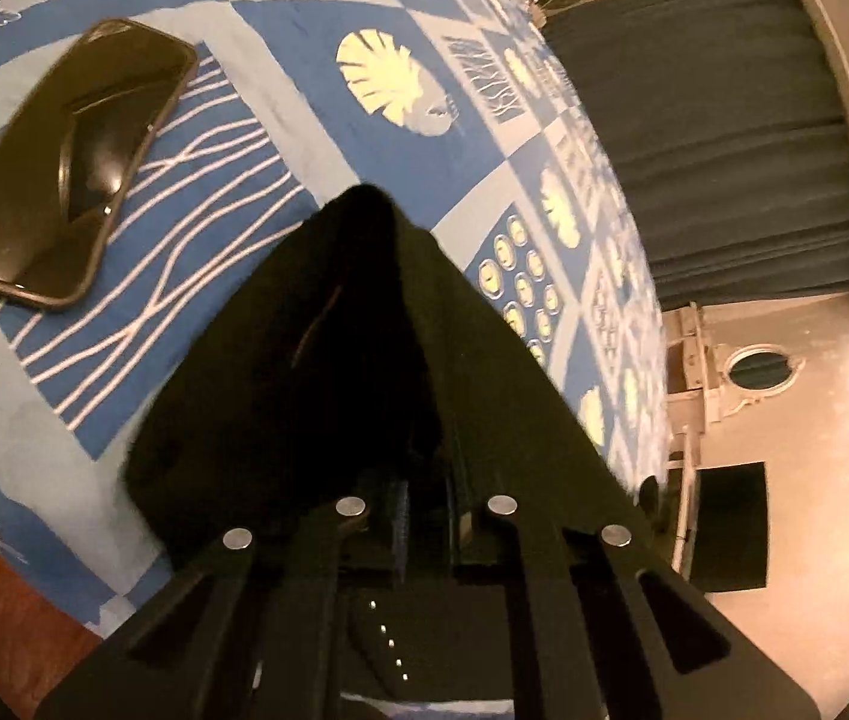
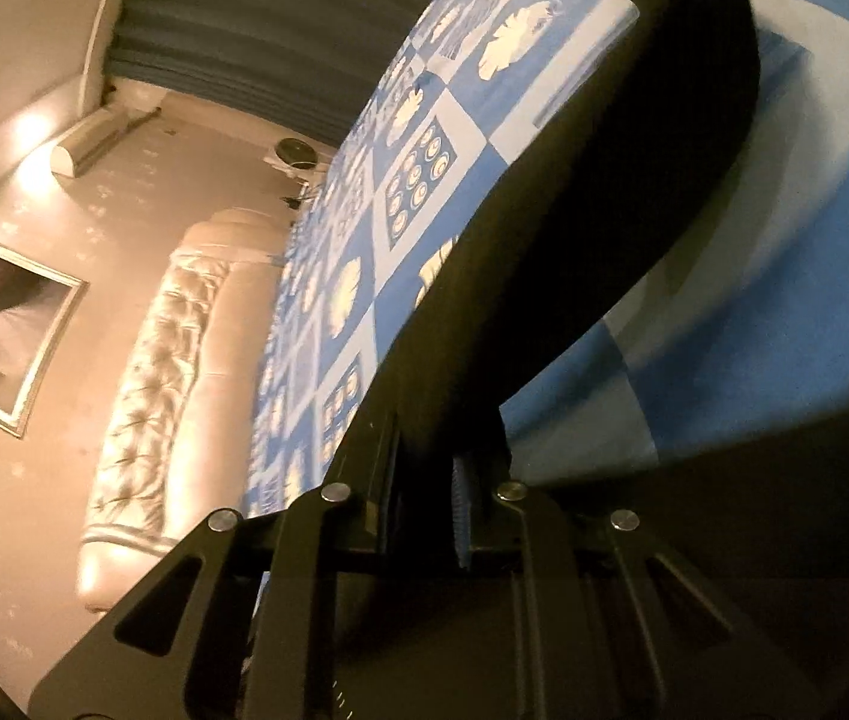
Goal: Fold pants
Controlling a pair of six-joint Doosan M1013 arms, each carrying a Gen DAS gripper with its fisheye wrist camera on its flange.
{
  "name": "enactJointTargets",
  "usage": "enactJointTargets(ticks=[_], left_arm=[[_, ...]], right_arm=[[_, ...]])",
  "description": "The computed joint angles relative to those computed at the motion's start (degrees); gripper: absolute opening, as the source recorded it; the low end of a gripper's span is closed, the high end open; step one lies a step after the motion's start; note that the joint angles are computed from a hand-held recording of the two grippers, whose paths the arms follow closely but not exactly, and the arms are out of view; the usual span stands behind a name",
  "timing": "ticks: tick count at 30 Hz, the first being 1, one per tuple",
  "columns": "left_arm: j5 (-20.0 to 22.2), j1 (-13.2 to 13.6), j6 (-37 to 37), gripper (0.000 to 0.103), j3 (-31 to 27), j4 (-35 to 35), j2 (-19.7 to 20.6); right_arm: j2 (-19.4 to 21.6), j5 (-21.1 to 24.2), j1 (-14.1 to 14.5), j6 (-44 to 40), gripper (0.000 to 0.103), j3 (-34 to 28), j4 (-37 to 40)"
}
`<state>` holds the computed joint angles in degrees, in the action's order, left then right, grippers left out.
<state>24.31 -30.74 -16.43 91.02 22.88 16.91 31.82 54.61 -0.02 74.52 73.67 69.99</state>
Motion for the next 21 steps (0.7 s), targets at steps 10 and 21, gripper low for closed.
enactJointTargets(ticks=[10,21], left_arm=[[-1.7,0.3,6.4,0.009,2.9,-10.1,-0.3],[-1.4,0.3,6.5,0.009,2.6,-10.0,0.1]], right_arm=[[-1.8,-1.6,-1.1,2.3,0.029,4.9,3.5],[-4.8,-11.5,-2.0,5.6,0.058,7.6,0.5]])
